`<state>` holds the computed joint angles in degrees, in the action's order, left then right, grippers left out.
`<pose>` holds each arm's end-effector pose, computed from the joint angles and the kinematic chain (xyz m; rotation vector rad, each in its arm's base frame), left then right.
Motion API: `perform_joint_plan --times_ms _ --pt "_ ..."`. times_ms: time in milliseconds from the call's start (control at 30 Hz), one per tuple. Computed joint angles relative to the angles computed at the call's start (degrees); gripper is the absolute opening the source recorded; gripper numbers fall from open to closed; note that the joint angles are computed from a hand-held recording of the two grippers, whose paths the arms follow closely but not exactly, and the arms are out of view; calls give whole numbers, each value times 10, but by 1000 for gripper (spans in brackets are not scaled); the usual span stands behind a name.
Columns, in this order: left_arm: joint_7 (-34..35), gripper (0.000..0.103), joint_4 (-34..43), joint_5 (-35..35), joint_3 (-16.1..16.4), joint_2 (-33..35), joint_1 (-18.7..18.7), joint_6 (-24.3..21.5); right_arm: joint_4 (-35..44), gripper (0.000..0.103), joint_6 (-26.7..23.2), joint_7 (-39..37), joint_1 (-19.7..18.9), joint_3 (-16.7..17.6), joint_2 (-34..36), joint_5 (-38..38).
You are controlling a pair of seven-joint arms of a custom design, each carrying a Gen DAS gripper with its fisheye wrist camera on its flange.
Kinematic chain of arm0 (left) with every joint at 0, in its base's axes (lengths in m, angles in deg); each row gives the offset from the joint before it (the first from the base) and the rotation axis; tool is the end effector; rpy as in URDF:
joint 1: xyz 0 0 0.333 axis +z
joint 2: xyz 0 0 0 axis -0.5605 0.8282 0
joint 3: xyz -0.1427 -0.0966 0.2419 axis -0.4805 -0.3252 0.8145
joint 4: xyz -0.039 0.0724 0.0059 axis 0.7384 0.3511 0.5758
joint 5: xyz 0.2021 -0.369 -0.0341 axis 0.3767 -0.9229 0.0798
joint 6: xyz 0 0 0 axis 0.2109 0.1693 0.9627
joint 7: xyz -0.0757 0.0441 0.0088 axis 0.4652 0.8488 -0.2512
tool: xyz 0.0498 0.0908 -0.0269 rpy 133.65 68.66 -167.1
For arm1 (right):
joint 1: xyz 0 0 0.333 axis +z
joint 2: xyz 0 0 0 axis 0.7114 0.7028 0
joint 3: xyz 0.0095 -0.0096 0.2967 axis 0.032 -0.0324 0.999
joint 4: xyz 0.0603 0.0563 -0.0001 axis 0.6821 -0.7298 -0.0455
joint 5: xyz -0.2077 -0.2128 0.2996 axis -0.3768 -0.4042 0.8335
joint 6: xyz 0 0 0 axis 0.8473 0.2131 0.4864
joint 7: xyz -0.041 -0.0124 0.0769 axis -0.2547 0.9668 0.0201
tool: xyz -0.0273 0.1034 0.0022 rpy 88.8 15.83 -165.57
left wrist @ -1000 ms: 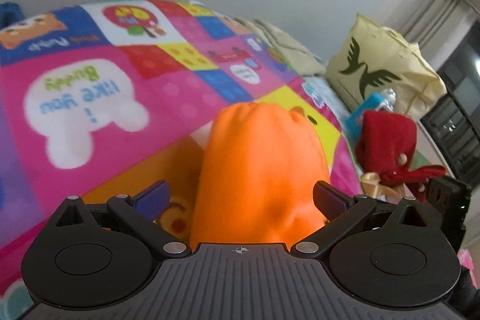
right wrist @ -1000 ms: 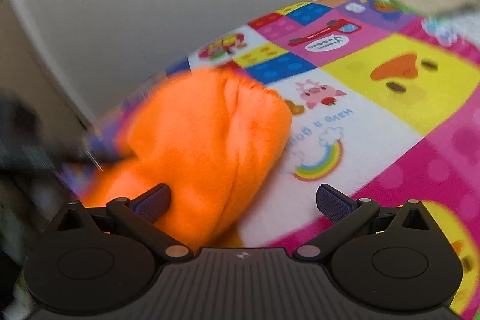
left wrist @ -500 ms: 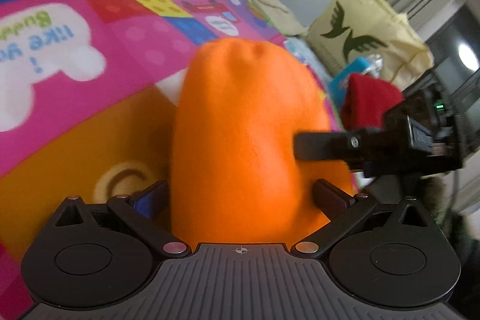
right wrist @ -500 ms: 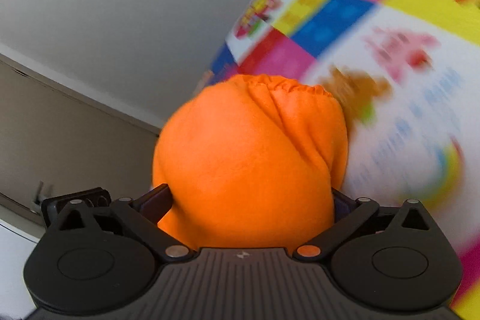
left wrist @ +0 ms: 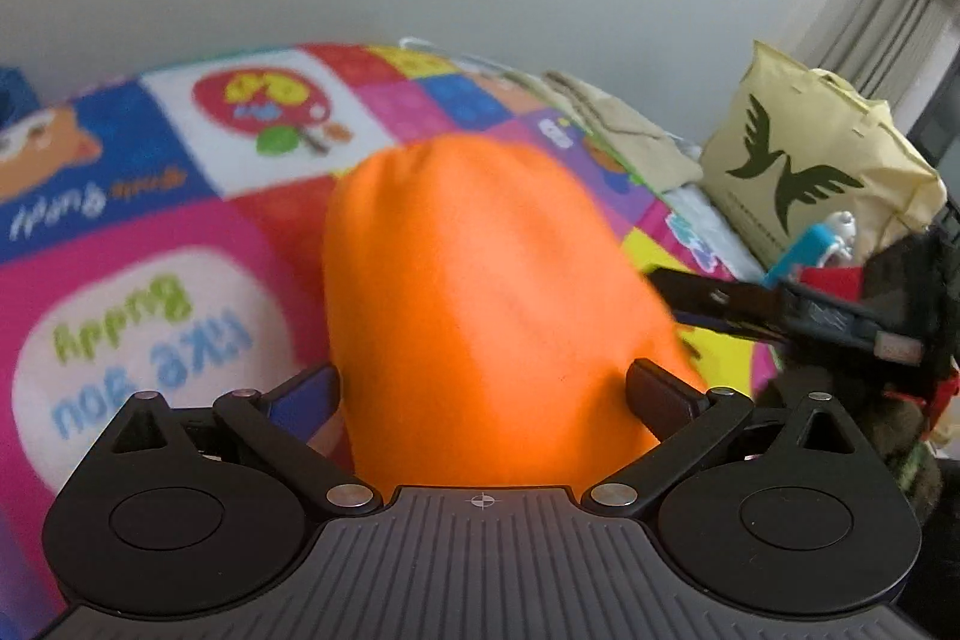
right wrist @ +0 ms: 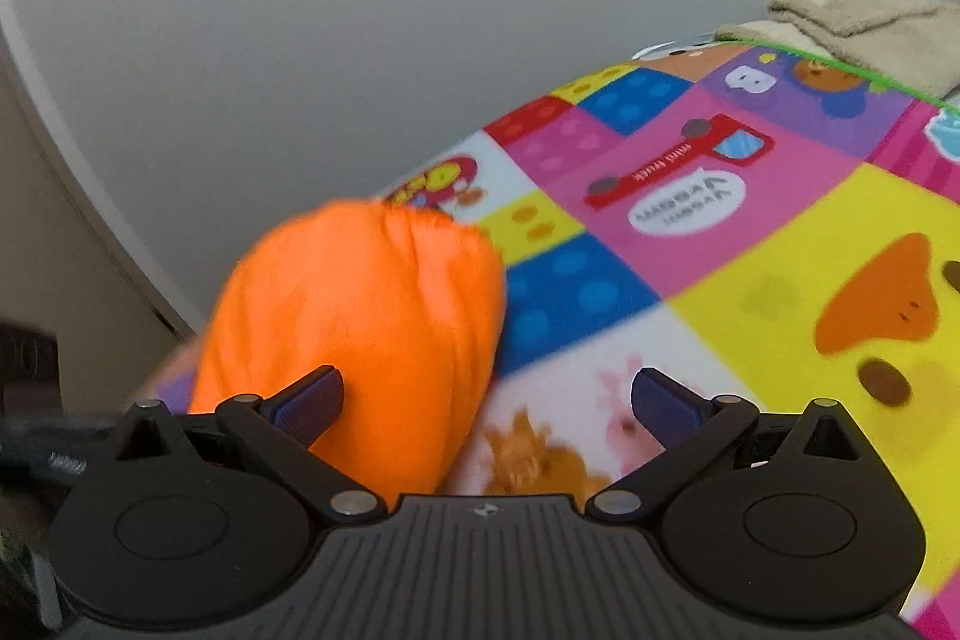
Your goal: Fold clothes
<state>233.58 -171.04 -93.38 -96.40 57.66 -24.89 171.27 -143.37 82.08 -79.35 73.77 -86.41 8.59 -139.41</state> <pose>0.7040 -0.0725 0.4163 1.1337 -2.4439 1.3191 0.5482 0.3616 0.4061 -1.2356 1.8815 -0.6030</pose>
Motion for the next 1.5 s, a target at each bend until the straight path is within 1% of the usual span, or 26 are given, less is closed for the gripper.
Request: perform_joint_plan --times_ms 67,133,167,233,267,333,367,400,433,500,567,667,800,867,900,933,967,1000,1100,1167,1233,1267,1333,1367,1433,1500 --pt "-3 103 -18 18 2 -4 -12 31 14 103 -83 -77 13 14 10 53" --pt "9 103 -35 14 -1 -9 -14 47 13 103 -132 -94 24 16 2 67" --pt "11 103 -40 11 -2 -12 -14 48 1 103 -128 -83 29 15 -12 43" --pt "11 103 -48 5 -2 -22 -13 50 -30 103 -86 -66 32 21 -46 -40" --pt "19 103 -52 4 -1 -28 -13 56 -33 103 -64 -100 30 30 -50 -59" --pt "37 103 -60 3 1 -37 -15 68 -12 103 -49 -249 32 51 -33 -27" --pt "39 103 -58 6 2 -38 -17 69 9 103 -77 -325 42 60 -14 -10" --pt "35 103 -52 11 4 -34 -20 67 37 103 -115 -381 57 64 12 -4" --pt "29 103 -47 15 4 -32 -23 67 68 103 -158 -424 74 63 42 -4" --pt "31 103 -43 22 2 -31 -29 73 129 103 -235 -469 106 48 97 -10" --pt "42 103 -42 29 -2 -35 -36 83 177 103 -309 -463 138 15 140 -20" --pt "57 103 -43 31 -5 -46 -44 102 174 103 -295 -410 130 -1 135 15" --pt "79 103 -48 27 -6 -57 -51 125 65 103 -155 -356 104 0 47 6" --pt "83 103 -50 33 -4 -57 -55 130 -5 103 -69 -305 79 5 -11 -10" --pt "82 103 -51 38 -3 -55 -57 132 -37 103 -31 -275 74 -2 -37 -21" --pt "81 103 -51 41 -2 -54 -57 131 -65 103 1 -240 52 9 -63 -38" --pt "80 103 -50 42 -2 -51 -57 130 -86 103 2 -191 36 20 -85 -67" --pt "79 103 -48 42 -3 -49 -57 129 -90 103 -30 -167 40 19 -91 -70" --pt "65 103 -38 44 -5 -37 -57 123 -93 103 -132 -116 27 45 -99 -61" --pt "52 103 -27 46 -8 -28 -57 113 -55 103 -194 -173 21 57 -64 -27" --pt "43 103 -19 44 -10 -25 -54 101 -18 103 -223 -248 21 58 -23 6" --pt "38 103 -15 43 -11 -24 -52 95 -7 103 -238 -271 25 55 -9 18" --pt "40 103 -10 22 -12 -28 -41 85 3 103 -259 -280 33 47 6 33" --pt "44 103 -7 8 -13 -30 -34 81 -1 103 -253 -266 35 43 4 34" --pt "43 103 0 -2 -9 -30 -33 99 -5 103 -236 -249 35 37 0 34" --pt "31 103 11 20 -4 -20 -43 129 -2 103 -232 -245 38 34 5 32"
